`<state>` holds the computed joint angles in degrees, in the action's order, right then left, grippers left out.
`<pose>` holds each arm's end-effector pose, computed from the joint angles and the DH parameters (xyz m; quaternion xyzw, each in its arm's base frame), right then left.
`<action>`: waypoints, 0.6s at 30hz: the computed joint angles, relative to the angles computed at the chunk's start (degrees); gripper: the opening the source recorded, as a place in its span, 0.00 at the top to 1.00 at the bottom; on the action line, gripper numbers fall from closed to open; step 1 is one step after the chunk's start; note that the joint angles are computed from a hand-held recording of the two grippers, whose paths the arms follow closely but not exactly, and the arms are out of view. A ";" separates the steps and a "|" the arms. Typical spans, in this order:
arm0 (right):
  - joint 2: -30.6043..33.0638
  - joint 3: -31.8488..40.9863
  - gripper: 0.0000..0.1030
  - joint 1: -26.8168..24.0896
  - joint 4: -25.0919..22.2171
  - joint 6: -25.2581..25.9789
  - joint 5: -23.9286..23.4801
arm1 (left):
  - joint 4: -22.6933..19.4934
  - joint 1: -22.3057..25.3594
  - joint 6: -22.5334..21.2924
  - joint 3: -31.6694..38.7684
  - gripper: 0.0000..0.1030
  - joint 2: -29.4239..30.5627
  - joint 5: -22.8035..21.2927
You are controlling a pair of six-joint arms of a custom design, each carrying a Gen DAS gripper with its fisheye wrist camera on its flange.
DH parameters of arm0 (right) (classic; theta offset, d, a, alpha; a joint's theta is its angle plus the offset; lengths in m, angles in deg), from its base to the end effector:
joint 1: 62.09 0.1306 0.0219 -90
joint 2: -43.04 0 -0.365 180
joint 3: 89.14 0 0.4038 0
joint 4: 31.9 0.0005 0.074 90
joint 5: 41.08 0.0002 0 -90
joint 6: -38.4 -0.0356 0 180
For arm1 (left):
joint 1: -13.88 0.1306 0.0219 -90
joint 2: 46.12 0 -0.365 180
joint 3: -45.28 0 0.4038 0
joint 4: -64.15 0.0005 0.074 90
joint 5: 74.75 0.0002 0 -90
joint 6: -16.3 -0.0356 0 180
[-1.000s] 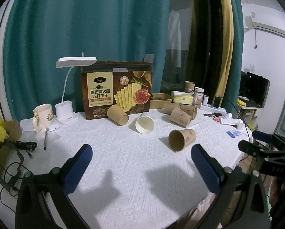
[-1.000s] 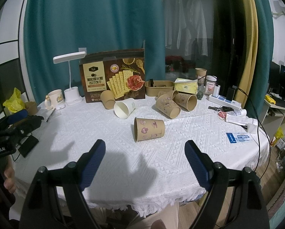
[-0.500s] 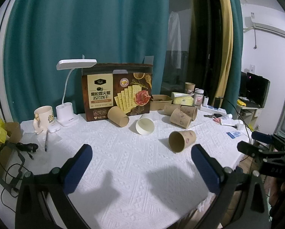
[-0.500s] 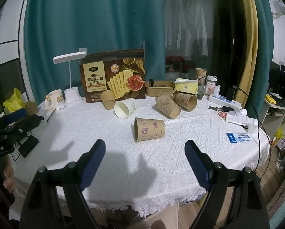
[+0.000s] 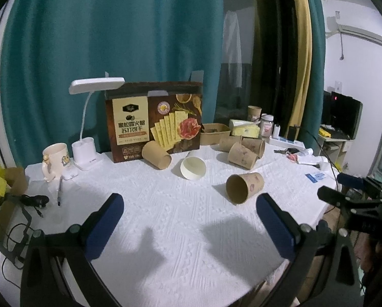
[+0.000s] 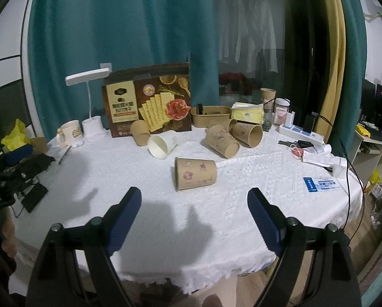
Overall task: Flip cup upright
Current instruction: 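Grasp the tan cartoon-printed paper cup lying on its side with the left gripper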
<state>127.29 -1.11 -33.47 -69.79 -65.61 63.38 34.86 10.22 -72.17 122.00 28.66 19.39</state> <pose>0.4241 0.2207 0.4594 -0.0529 0.8768 0.0654 0.4735 0.4258 -0.0303 0.4460 0.0346 0.8532 -0.0543 0.5176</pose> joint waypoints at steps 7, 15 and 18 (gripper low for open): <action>4.88 2.91 0.19 -6.78 -1.13 2.01 -2.43 | -7.04 -1.58 -0.62 9.33 0.00 10.52 3.21; 12.57 8.20 0.19 -14.51 -1.93 4.83 -7.31 | -16.64 -5.43 -1.00 31.17 0.00 29.90 7.32; 14.99 10.17 0.19 -16.36 -1.97 6.01 -9.09 | -23.38 -6.39 0.74 43.84 0.00 39.44 11.90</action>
